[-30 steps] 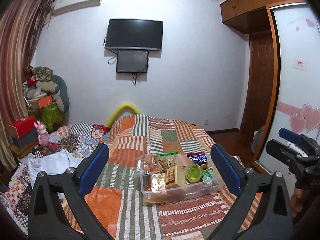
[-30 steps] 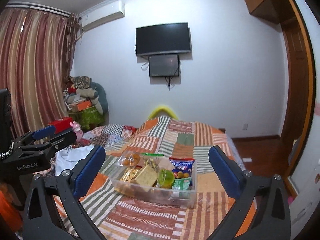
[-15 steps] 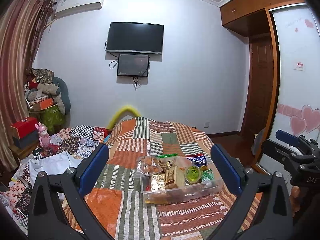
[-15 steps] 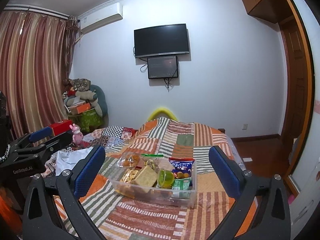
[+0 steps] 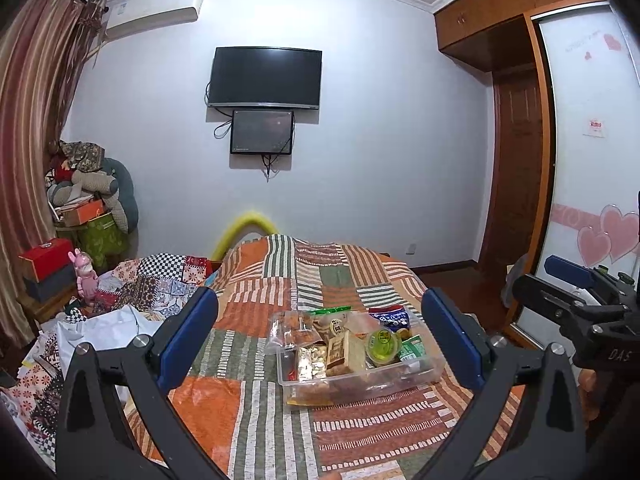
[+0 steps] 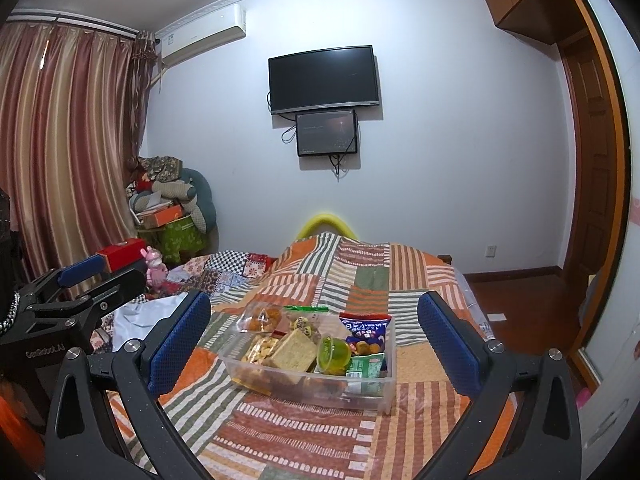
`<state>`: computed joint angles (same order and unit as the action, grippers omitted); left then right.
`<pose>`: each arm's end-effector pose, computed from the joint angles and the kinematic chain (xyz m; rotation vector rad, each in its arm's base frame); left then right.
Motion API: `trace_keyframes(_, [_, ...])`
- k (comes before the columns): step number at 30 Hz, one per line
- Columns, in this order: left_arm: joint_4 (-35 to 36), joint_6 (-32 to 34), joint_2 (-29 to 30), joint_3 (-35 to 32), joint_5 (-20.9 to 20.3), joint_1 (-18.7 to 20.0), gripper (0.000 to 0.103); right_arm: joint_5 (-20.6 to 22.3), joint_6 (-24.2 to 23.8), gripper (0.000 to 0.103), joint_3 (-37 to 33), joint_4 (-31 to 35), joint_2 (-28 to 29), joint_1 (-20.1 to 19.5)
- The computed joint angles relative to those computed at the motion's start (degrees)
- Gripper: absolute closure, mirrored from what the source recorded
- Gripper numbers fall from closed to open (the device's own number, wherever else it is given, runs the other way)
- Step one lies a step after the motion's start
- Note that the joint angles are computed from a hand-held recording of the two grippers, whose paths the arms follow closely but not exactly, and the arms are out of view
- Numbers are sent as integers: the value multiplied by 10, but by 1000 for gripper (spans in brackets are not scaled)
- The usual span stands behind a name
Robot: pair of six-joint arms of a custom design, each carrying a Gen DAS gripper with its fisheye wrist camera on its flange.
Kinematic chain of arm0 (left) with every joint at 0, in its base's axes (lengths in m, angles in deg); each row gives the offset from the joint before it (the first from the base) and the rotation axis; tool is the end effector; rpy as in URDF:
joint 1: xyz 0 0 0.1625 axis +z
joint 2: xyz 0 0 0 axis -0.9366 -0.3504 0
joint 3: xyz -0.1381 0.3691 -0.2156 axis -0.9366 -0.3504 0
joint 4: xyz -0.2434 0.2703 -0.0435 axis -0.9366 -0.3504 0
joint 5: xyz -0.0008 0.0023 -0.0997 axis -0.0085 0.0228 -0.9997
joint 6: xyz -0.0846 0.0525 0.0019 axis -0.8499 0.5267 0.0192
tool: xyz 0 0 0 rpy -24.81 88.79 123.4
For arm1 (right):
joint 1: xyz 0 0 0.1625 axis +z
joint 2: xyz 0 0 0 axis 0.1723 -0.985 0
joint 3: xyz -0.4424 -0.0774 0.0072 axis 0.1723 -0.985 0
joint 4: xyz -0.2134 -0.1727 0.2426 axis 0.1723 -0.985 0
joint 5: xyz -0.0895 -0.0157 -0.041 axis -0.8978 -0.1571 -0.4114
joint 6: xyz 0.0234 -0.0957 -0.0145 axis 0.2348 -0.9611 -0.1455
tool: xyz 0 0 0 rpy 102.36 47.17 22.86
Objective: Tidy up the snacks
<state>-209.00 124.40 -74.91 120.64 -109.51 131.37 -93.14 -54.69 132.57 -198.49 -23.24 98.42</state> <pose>-0.1285 -0.6376 0.2882 0.6826 2.0071 -1.5398 0.3235 -0.6194 0.0885 0.9609 -2.1790 1.4478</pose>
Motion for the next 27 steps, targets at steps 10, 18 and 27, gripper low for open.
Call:
trace_keyframes(10, [-12, 7, 3, 3, -1, -2, 0, -5, 4, 0, 3, 0, -3, 0])
trace_keyframes(18, [-20, 8, 7, 1, 1, -2, 0, -9, 4, 0, 5, -5, -4, 0])
trace_keyframes(27, [-15, 15, 8, 1, -6, -2, 0, -9, 5, 0, 5, -8, -4, -1])
